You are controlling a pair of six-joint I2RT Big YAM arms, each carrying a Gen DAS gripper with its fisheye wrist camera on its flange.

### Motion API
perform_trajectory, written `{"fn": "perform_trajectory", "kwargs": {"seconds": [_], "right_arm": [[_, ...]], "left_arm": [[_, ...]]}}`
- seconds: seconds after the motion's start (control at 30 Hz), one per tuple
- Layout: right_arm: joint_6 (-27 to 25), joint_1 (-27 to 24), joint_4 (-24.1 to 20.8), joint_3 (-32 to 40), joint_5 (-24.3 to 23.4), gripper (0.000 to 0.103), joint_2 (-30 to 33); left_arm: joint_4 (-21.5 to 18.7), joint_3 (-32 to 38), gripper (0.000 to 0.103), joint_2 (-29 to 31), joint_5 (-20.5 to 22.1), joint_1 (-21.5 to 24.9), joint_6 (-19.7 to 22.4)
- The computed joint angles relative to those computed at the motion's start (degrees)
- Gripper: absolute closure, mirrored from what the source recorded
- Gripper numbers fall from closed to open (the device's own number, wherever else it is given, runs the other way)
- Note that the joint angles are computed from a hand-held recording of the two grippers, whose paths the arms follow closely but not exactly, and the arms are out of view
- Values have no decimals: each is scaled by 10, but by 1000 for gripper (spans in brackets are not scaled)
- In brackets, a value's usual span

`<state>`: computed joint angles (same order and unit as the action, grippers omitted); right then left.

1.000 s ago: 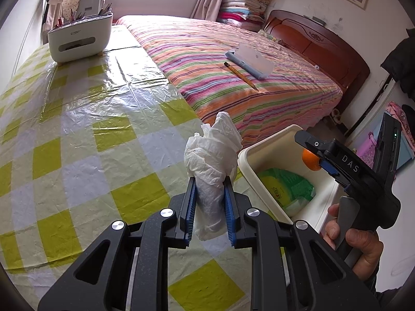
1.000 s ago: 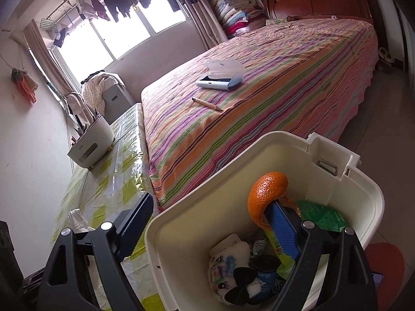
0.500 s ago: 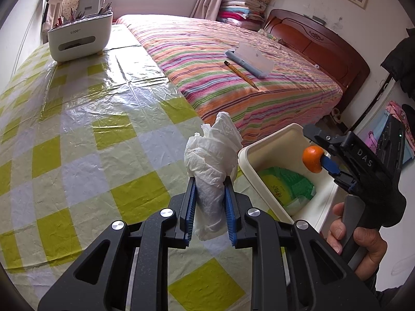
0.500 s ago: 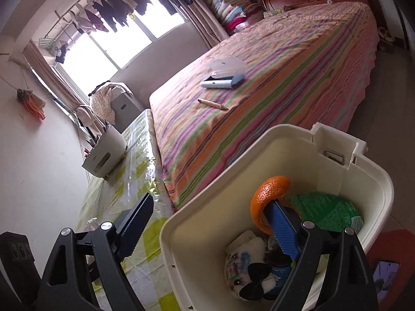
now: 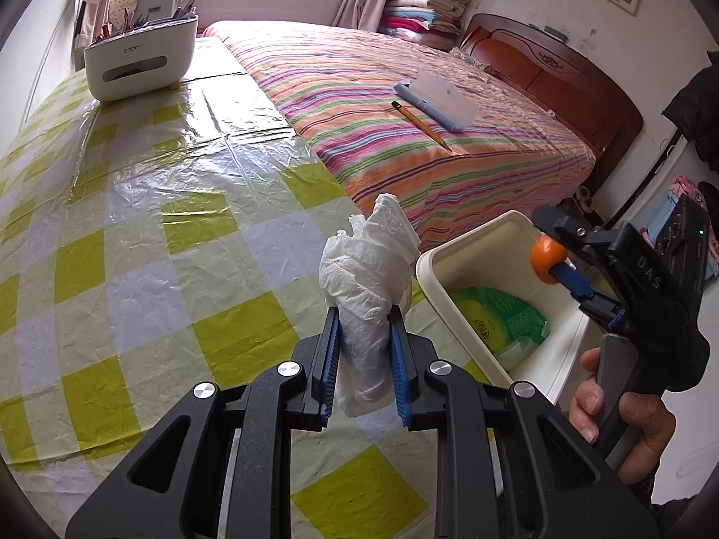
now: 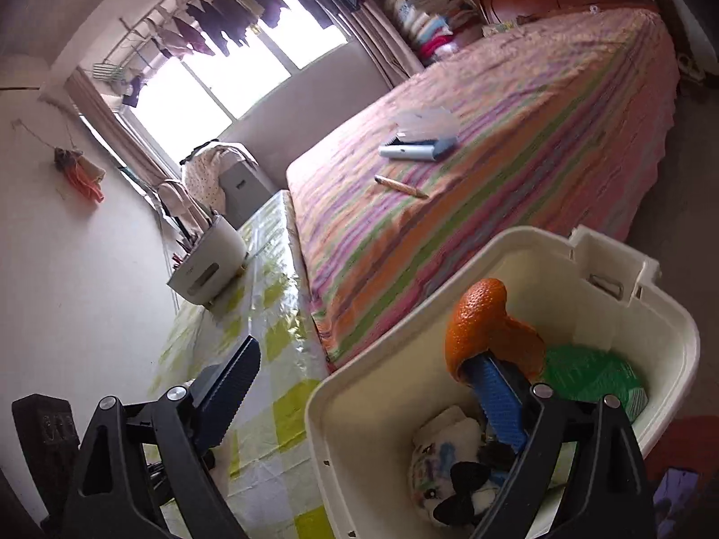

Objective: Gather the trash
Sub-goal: 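Lower the right tool into the cream basket and open it to drop the orange peel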

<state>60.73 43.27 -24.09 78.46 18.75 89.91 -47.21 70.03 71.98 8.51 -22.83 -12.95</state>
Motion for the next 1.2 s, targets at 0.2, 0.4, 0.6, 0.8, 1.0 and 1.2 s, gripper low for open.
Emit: {"fn": "perform_trajectory", "kwargs": {"seconds": [0.2,0.4,0.6,0.8,1.0,1.2], "right_arm": [[-83,20,87,-27,66,15,-25],[-23,5,60,-24,20,15,-17],[65,-23,130,-64,-107,15,-13],[70,-33,268,-111,-154,15,-26],[36,-22,261,-115,-78,15,-45],[19,-13,202,-102,-20,15,-53]], "left_arm": [[1,0,82,-3,2,4,0],[0,-1,81,-6,1,3,2],[-3,1,81,-3,2,3,1],[-3,1,81,-1,3,2,-1],[2,5,81,5,2,-3,-8],[12,17,82,12,4,-17,-13]]}}
